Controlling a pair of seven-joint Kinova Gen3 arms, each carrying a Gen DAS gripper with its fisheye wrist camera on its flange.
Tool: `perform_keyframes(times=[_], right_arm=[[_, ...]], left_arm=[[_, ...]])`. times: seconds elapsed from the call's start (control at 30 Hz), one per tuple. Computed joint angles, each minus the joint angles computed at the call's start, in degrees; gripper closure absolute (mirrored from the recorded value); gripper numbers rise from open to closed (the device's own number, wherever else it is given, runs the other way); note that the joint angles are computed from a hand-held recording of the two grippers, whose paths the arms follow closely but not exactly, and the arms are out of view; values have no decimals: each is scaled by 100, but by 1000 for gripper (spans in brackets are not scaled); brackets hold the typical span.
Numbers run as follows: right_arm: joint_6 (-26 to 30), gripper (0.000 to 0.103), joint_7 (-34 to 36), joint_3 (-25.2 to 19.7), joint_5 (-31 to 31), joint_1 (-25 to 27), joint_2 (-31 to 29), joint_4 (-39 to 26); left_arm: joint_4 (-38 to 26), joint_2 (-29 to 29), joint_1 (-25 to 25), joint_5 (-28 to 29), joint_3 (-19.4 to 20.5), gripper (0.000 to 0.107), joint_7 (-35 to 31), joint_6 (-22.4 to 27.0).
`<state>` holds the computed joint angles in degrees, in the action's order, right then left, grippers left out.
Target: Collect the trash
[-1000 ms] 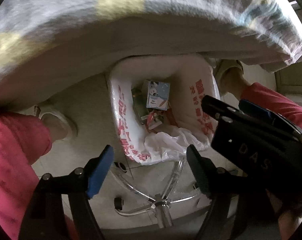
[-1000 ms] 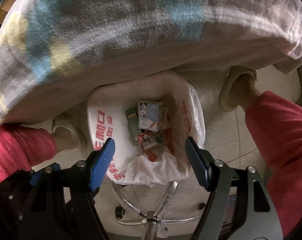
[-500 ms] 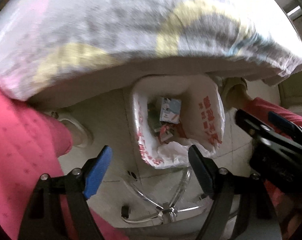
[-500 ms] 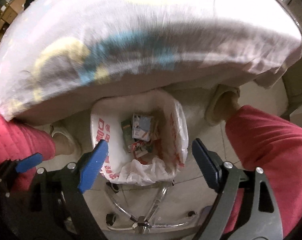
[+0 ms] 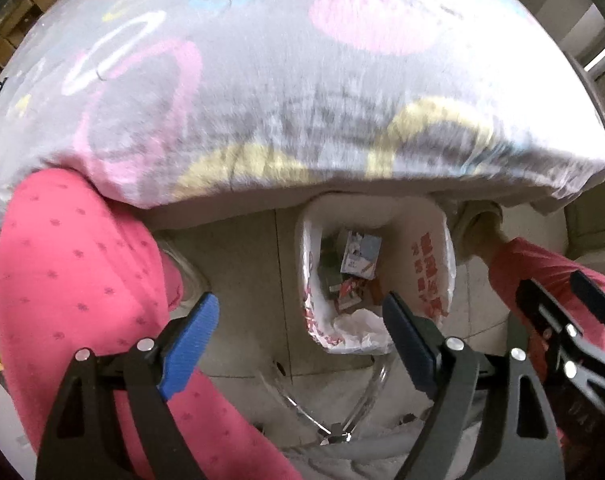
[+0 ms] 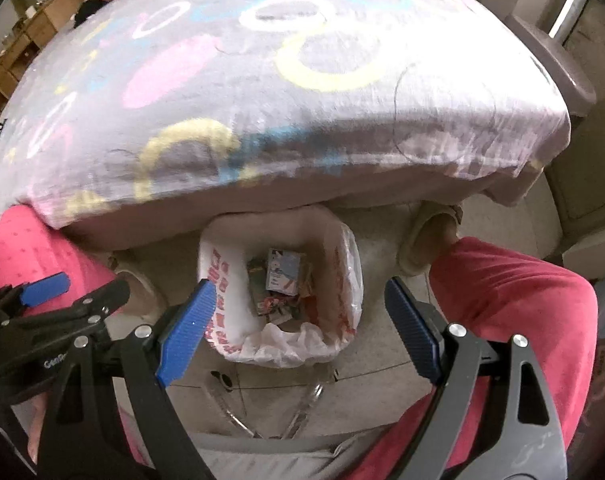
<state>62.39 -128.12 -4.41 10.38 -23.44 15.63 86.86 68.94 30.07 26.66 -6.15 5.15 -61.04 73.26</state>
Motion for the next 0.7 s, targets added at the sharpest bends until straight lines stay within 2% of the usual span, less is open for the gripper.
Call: perform_keyframes(times=[0.1, 0.4, 0.7], right_arm=[[-14, 17, -26, -19, 73, -62, -102, -43], [-46, 15, -368, -74, 405, -141, -601, -181], [-52, 15, -1051, -359, 1430, -382, -1247, -330]], left_arm=[[-48, -139, 44, -39, -1, 26, 38, 5], [-355, -517, 423, -685, -71, 26, 396, 113], [-811, -958, 766, -1356, -98, 26, 778, 205]])
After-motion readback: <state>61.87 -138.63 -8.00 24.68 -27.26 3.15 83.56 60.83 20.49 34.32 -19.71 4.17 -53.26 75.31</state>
